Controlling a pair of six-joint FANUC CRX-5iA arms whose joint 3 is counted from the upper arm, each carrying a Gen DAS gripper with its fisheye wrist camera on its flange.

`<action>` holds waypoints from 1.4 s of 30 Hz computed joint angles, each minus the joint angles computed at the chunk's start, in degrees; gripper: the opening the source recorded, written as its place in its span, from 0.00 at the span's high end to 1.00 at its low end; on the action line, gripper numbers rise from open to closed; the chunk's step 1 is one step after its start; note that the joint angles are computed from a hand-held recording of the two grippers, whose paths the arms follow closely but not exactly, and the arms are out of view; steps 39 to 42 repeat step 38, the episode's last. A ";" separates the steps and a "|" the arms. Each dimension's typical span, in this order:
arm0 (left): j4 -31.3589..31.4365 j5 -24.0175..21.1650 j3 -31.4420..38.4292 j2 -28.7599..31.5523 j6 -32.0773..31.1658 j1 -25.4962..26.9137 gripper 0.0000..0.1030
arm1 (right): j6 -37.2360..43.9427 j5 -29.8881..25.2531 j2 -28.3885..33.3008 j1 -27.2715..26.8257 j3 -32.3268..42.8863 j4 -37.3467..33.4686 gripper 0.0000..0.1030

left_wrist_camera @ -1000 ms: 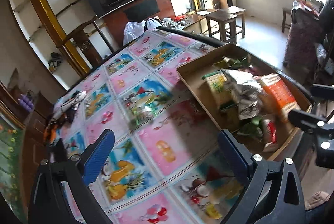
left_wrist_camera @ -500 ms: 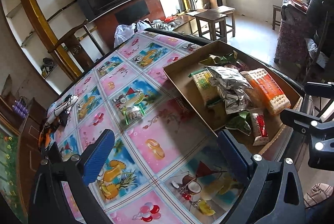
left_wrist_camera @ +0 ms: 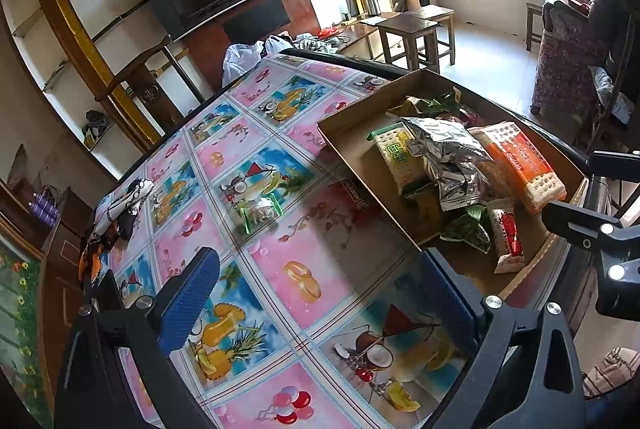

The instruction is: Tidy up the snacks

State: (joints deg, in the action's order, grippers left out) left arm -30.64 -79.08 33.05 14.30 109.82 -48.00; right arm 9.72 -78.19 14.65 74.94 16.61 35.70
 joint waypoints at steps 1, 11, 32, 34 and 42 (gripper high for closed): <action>-0.01 0.00 -0.04 0.00 -0.04 0.02 0.04 | 0.09 -0.01 -0.02 0.01 -0.02 0.03 0.17; 0.56 0.77 -0.23 0.24 -0.71 0.14 0.04 | -1.14 -0.30 -0.30 -0.11 -0.57 0.24 0.17; 2.43 3.32 -1.10 -0.42 -0.89 0.74 0.04 | -2.82 -0.87 -0.53 0.07 -0.95 0.69 0.17; 3.81 5.36 -2.81 -1.70 -0.50 1.43 0.04 | -2.93 -0.90 -0.45 0.08 -0.89 0.60 0.17; 4.35 5.30 -3.39 -2.10 0.22 2.05 0.04 | -2.51 -0.83 -0.02 0.08 -0.37 0.51 0.17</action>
